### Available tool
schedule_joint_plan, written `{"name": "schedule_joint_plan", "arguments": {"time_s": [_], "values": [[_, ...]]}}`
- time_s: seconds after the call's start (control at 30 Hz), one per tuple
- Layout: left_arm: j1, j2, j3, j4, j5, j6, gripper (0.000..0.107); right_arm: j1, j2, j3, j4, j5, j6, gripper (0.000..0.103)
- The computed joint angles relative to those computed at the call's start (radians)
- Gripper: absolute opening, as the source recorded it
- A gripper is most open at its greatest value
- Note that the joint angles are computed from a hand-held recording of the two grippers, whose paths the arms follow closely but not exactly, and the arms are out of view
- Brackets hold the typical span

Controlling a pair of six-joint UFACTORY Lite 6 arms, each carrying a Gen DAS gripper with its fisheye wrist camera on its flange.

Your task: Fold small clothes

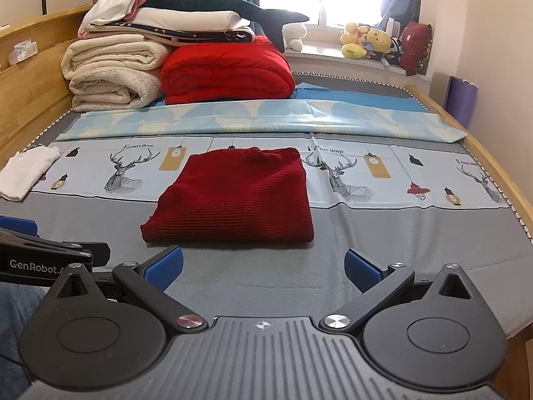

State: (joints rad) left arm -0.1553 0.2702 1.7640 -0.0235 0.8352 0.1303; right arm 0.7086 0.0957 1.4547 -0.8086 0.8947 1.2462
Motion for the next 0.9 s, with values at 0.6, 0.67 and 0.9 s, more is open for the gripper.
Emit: {"name": "schedule_joint_plan", "arguments": {"time_s": [0.6,0.67,0.9], "values": [[-0.013,0.008,0.011,0.012,0.011,-0.022,0.103,-0.001,0.008,0.013,0.009,0.003,-0.016,0.102],[-0.007,0.013,0.018,-0.001,0.016,-0.014,0.103,-0.005,0.010,0.017,0.015,0.000,-0.025,0.102],[0.005,0.012,0.017,-0.014,0.014,-0.018,0.103,-0.018,0.008,0.015,0.025,-0.015,-0.042,0.102]]}}
